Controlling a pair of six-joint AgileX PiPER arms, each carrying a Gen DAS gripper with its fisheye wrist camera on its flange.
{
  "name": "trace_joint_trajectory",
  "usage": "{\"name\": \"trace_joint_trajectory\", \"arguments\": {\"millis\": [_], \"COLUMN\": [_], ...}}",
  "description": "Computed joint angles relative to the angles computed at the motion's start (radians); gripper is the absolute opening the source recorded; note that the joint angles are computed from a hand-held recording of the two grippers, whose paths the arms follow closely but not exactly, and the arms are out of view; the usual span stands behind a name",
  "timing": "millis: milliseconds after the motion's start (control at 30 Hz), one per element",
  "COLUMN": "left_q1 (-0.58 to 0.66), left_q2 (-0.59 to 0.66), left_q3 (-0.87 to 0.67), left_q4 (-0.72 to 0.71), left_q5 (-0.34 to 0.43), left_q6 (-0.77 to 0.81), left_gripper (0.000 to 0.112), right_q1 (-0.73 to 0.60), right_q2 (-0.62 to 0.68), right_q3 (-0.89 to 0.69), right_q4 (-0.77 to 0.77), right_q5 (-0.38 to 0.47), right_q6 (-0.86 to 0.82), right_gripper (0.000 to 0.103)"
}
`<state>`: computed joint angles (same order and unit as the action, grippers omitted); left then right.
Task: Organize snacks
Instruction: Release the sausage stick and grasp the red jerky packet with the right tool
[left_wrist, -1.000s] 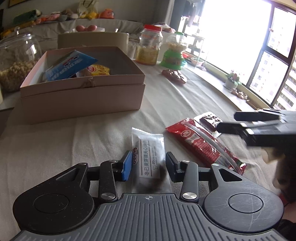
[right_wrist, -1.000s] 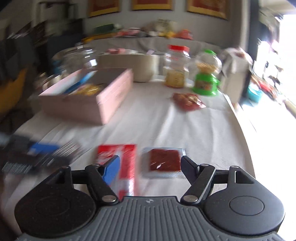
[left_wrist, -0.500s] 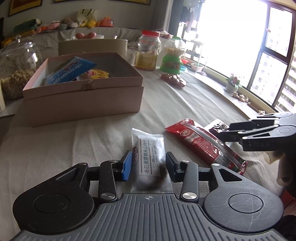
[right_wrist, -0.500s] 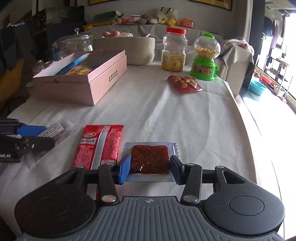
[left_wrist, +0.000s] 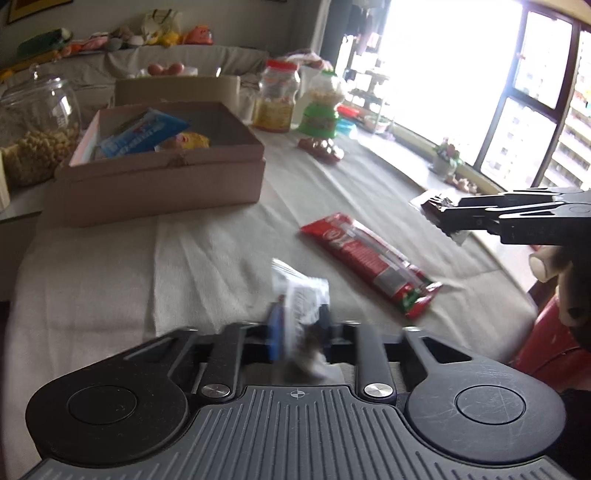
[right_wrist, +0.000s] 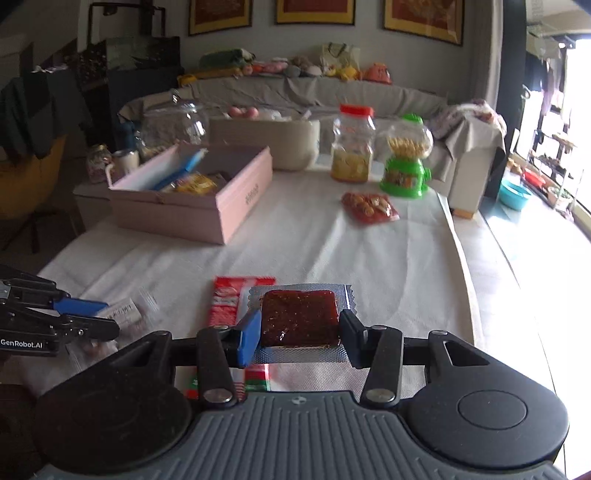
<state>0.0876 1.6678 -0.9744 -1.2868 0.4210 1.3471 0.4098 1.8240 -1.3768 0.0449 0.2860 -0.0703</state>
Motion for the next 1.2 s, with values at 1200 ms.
{"name": "trace_joint_trajectory", "arguments": {"millis": [1200], "left_q1": [-0.219], "left_q2": [-0.029], "left_q3": [-0.041], "left_q4": [0.997], "left_q5": [-0.097], "left_q6": [-0.869], "left_gripper": [0.020], "right_q1": [0.017], "right_q2": [0.165], "right_q3": [-0.027], "right_q4": [0.136], "right_q5": [-0.065], "right_q6": [0.031], "right_gripper": [0.086]}}
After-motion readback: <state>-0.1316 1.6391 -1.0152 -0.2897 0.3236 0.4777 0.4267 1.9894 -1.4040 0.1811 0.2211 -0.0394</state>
